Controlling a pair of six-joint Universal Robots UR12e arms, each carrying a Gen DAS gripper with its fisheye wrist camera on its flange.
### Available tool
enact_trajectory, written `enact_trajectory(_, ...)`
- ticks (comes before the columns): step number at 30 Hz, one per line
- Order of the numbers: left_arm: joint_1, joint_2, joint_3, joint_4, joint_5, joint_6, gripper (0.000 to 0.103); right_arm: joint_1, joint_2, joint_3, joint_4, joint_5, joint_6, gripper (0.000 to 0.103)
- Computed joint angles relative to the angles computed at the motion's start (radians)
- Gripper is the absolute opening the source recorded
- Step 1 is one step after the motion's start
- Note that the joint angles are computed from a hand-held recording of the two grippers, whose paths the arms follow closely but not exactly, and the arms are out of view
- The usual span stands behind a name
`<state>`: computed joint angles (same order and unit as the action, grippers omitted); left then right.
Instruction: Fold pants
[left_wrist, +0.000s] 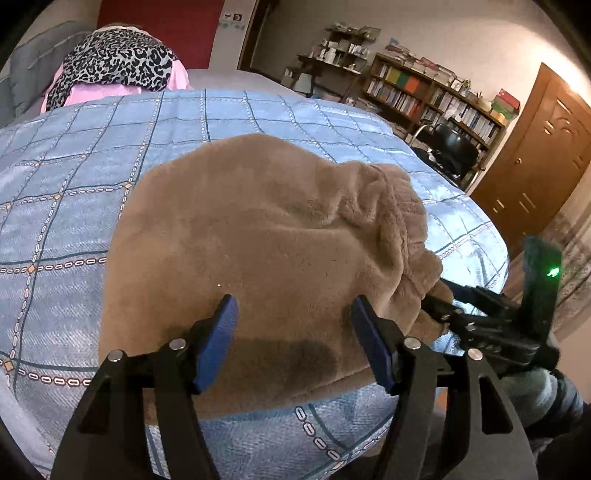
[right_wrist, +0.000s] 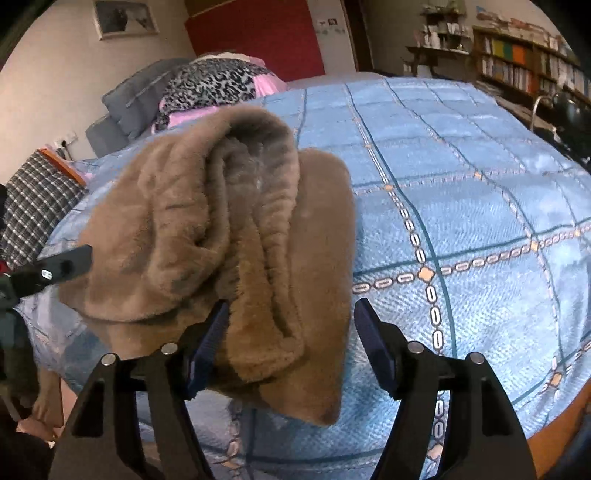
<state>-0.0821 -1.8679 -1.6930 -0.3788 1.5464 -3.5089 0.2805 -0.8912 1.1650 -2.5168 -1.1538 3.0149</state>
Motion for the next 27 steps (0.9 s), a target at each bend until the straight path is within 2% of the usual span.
enact_trajectory(5, 0.004, 0.002, -0.008, 0.014, -0.01, -0.007, 0.069, -0.037, -0.01, 0.0, -0.014, 0.204, 0.097, 0.069)
enact_trajectory(7, 0.006, 0.002, -0.01, 0.021, -0.013, -0.009, 0.07, -0.04, -0.002, -0.016, -0.036, 0.236, 0.123, 0.069)
enact_trajectory(9, 0.005, 0.003, -0.009, 0.022, -0.013, -0.01, 0.07, -0.034, 0.008, -0.037, -0.039, 0.238, 0.121, 0.067)
enact_trajectory(10, 0.005, 0.004, -0.01, 0.024, -0.013, -0.012, 0.07, -0.031, 0.015, -0.051, -0.034, 0.24, 0.118, 0.061)
enact_trajectory(12, 0.005, 0.004, -0.01, 0.027, -0.015, -0.016, 0.07, -0.018, 0.035, -0.092, 0.021, 0.234, 0.088, 0.057)
enact_trajectory(15, 0.006, 0.004, -0.011, 0.034, -0.015, -0.021, 0.07, -0.001, 0.066, -0.147, 0.131, 0.204, 0.042, 0.057)
enact_trajectory(17, 0.009, 0.003, -0.011, 0.036, -0.017, -0.023, 0.07, 0.006, 0.07, -0.15, 0.151, 0.178, 0.038, 0.057)
enact_trajectory(18, 0.011, 0.002, -0.011, 0.037, -0.019, -0.023, 0.07, 0.004, 0.068, -0.145, 0.146, 0.189, 0.043, 0.053)
enact_trajectory(19, 0.013, 0.001, -0.01, 0.035, -0.022, -0.021, 0.07, 0.001, 0.065, -0.141, 0.147, 0.203, 0.044, 0.042)
enact_trajectory(20, 0.014, 0.0, -0.009, 0.033, -0.022, -0.02, 0.07, 0.0, 0.062, -0.136, 0.146, 0.21, 0.045, 0.039)
enact_trajectory(22, 0.016, -0.002, -0.004, 0.031, -0.022, -0.016, 0.07, -0.007, 0.048, -0.115, 0.129, 0.237, 0.052, 0.028)
enact_trajectory(27, 0.021, 0.004, -0.004, 0.051, -0.012, -0.012, 0.07, -0.04, -0.002, -0.066, 0.106, 0.35, 0.069, 0.025)
